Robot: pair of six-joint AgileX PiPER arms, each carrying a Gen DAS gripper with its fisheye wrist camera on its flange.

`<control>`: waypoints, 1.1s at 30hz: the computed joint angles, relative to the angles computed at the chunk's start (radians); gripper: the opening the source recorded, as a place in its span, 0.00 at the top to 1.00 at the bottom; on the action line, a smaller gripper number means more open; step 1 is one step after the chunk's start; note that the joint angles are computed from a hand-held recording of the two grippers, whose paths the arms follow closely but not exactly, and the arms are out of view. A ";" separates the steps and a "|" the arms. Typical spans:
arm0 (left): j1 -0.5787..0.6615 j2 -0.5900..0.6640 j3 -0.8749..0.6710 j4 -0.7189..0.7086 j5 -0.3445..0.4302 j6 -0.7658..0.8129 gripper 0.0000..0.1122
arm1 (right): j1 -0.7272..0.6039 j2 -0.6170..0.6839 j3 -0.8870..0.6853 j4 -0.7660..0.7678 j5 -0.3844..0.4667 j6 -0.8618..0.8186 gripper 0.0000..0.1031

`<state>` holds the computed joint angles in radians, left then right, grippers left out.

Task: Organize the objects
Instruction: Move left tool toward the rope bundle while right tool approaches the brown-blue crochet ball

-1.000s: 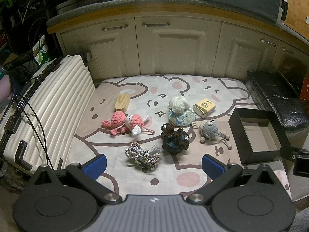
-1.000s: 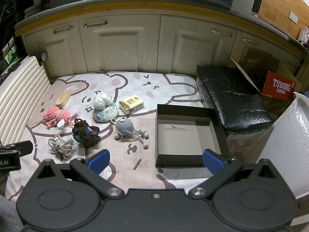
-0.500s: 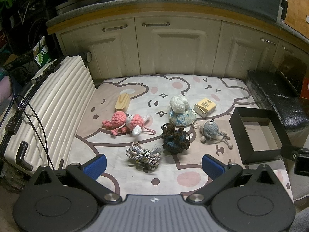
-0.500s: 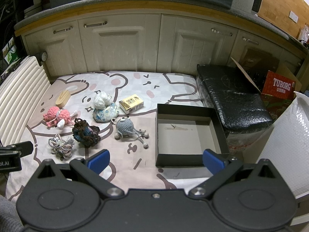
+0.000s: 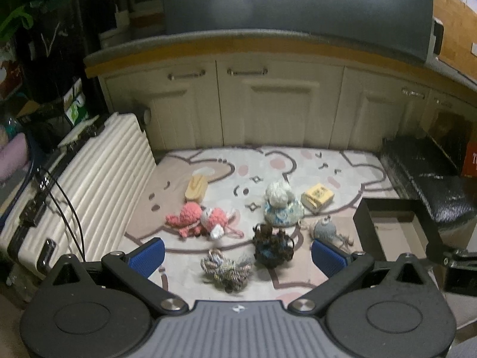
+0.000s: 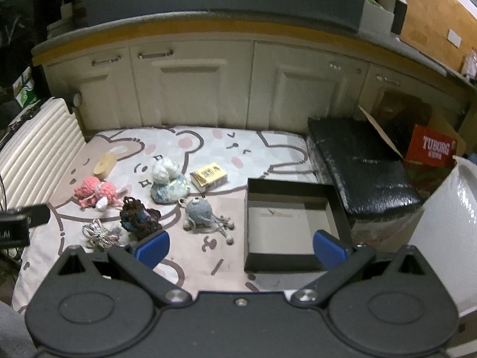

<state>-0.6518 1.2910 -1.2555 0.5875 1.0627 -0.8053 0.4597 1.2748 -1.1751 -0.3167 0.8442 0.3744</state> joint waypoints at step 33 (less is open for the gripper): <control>0.390 0.169 0.062 0.100 -0.438 -0.059 0.08 | -0.088 0.467 -0.376 0.206 -0.319 -0.140 0.00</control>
<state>-0.2621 1.4601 -1.1940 0.6877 0.6249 -0.8640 0.3715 1.7414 -1.5508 -0.1102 0.5248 0.2340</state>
